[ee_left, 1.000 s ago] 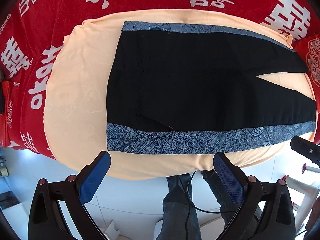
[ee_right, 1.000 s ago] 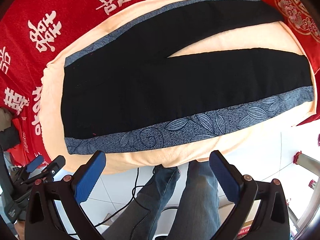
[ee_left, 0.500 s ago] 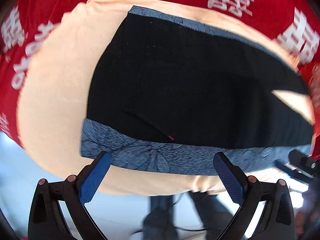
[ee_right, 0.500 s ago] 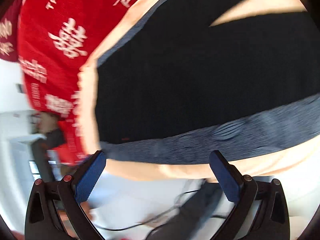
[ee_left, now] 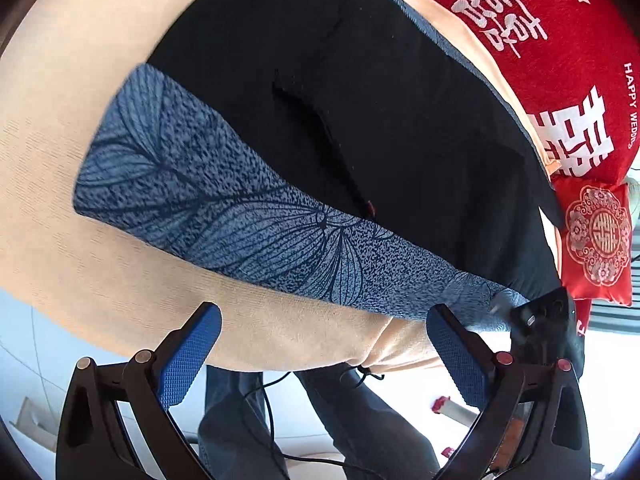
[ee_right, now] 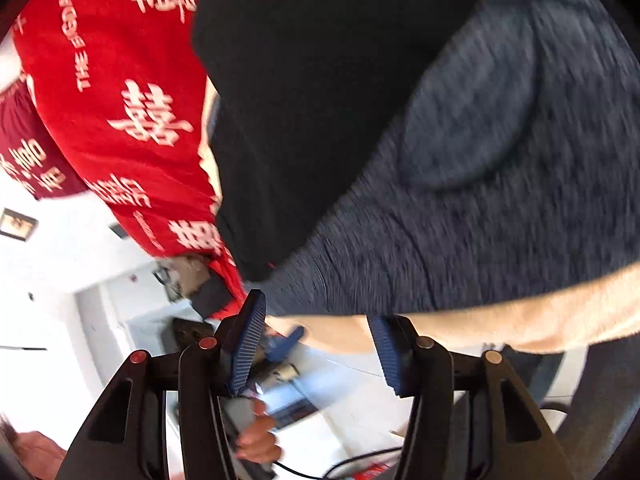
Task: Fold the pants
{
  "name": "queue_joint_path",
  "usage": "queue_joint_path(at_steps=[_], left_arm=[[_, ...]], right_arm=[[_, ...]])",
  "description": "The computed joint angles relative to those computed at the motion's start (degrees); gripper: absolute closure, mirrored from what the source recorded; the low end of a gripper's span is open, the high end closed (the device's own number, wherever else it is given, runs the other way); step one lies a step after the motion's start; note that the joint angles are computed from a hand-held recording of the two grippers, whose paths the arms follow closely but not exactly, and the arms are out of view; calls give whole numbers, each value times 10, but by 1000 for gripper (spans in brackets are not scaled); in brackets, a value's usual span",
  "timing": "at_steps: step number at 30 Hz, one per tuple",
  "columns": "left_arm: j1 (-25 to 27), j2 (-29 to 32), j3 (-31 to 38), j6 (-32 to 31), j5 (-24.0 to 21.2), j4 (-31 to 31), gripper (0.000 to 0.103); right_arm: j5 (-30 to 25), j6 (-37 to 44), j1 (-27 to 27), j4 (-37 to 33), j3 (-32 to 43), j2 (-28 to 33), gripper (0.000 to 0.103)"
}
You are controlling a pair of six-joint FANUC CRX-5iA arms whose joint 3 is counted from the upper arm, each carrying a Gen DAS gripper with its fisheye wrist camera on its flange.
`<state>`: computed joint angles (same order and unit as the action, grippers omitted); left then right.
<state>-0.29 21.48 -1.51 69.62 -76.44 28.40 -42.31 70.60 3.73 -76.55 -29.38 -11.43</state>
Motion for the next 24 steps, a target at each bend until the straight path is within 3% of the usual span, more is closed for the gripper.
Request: queue_joint_path(at_steps=[5,9,12,17,19,21,22,23,24], left_arm=[[0,12,-9,2,14,53,0],[-5,22,-8,1,34,85,0],[-10,32,0,2,40,82,1],[-12,34,17,-4,28,65,9],[-8,36,27,-4,22,55,18],[-5,40,35,-1,16,45,24],[-4,40,40,1,12,36,32],[-5,42,49,7,6,23,45],[-5,45,59,11,-1,10,52]], right_arm=[[-19,90,-28,-39,43,7,45],[-46,91,-36,-19,63,17,45],[-29,33,-21,33,41,0,45],[48,-104,3,115,-49,-91,45],[70,-103,-14,92,-77,-117,45],[82,-52,-58,13,-103,-132,45],[84,-20,-86,-44,-117,-135,51],[86,6,-106,-92,-130,-139,71],[84,26,-127,-136,-143,-143,84]])
